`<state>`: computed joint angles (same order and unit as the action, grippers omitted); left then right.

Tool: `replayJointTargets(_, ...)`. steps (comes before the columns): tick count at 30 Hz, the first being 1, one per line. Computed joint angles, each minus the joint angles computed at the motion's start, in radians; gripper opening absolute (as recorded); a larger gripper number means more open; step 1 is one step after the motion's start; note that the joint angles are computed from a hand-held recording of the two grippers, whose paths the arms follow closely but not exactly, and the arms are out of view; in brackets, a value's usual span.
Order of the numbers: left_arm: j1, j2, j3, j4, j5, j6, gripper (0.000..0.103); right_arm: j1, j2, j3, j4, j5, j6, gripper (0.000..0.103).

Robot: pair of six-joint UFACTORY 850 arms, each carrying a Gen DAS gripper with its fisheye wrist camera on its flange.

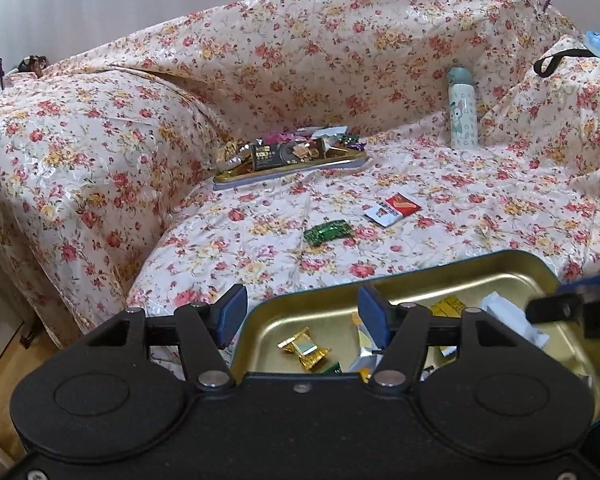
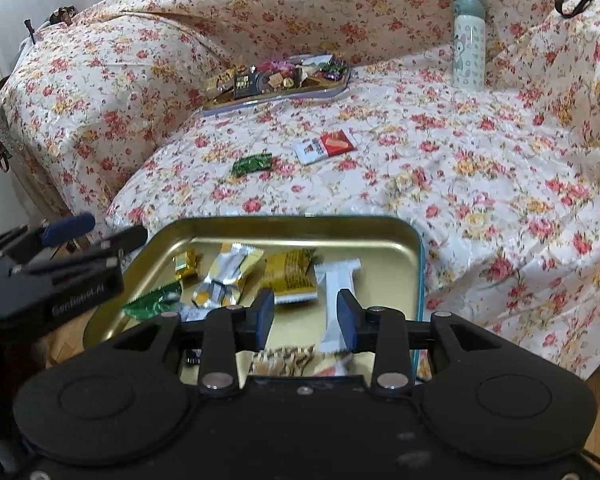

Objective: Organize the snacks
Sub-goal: 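Move both open tools back toward the green candy and red packet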

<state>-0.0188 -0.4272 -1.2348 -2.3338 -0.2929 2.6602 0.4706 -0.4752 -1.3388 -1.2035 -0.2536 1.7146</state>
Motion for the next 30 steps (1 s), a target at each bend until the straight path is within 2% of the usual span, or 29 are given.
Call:
replayJointTargets(4,0.003,-0.001,0.001,0.122,0.011,-0.101,0.065,-0.010,-0.021,-0.038,0.003,-0.007,-0.014,0.039)
replayJointTargets(17,0.011,-0.007,-0.010,0.093,0.001,-0.087,0.065,-0.047,-0.120,-0.201,0.125,-0.022,-0.188,0.043)
replayJointTargets(22,0.009,-0.022,-0.033,0.021,-0.012,0.015,0.066,-0.065,-0.173,-0.286,0.248,-0.042,-0.330,0.045)
replayJointTargets(26,0.014,-0.048,-0.077,0.072,-0.021,-0.012,0.066,-0.078,-0.209,-0.342,0.344,-0.055,-0.425,0.046)
replayJointTargets(30,0.012,-0.089,-0.141,0.118,0.004,-0.051,0.066,-0.088,-0.250,-0.405,0.449,-0.067,-0.520,0.046)
